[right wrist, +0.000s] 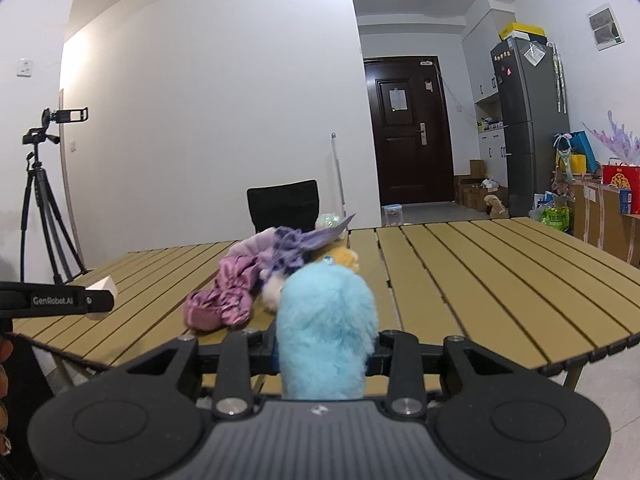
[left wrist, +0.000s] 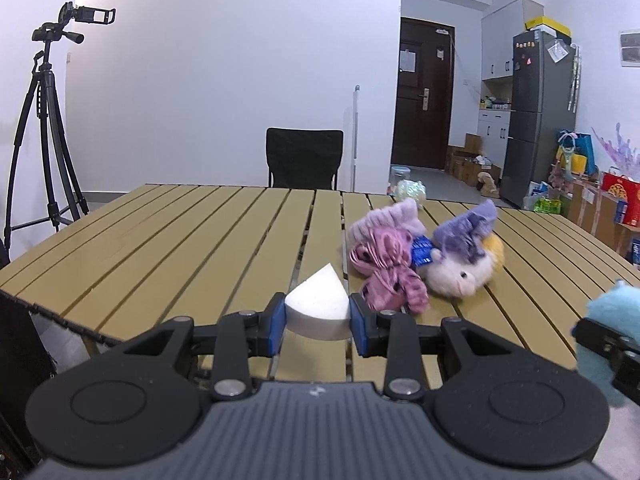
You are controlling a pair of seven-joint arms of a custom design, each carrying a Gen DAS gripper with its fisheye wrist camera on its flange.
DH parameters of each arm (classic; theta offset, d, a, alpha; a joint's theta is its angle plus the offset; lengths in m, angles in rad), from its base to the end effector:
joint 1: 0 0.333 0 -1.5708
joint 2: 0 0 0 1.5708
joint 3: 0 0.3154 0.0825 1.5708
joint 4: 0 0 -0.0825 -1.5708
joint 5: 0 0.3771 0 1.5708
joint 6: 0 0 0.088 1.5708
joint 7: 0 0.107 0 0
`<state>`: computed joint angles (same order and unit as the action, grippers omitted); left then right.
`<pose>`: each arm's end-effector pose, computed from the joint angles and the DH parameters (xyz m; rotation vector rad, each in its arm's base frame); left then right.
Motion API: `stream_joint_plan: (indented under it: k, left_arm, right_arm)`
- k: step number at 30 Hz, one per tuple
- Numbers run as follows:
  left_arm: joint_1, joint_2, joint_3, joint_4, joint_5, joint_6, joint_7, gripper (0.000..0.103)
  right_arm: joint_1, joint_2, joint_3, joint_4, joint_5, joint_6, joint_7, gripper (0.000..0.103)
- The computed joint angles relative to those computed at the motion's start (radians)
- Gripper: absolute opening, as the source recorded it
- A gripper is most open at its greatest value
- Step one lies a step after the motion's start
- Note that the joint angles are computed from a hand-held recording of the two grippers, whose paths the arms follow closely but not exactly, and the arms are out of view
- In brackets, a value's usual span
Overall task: Collect trash
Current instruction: 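Lift the blue plush and white sponge and carry both toward the black bin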
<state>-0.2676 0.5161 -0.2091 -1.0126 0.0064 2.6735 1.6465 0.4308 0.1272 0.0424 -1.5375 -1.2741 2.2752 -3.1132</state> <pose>0.6748 -0.2836 0.7058 -1.1852 1.9158 -1.2722 0.5813 0.2690 0.6622 -1.0112 1.7919 -1.2029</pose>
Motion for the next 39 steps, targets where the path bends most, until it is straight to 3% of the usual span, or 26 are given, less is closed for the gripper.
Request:
stream_joint_plan:
  k: [6, 14, 39]
  left_arm:
    - [0.063, -0.143, -0.049, -0.241, -0.078, 0.083, 0.088, 0.034]
    - [0.099, -0.263, -0.070, -0.436, -0.181, 0.112, 0.204, 0.034]
    - [0.079, -0.441, -0.030, -0.730, -0.291, 0.055, 0.377, 0.034]
  right_arm:
    - [0.018, -0.013, 0.018, -0.029, 0.016, -0.014, 0.010, 0.032]
    - [0.037, -0.023, 0.041, -0.059, 0.065, -0.028, -0.003, 0.032]
    - [0.072, -0.055, 0.089, -0.170, 0.269, -0.052, -0.090, 0.032]
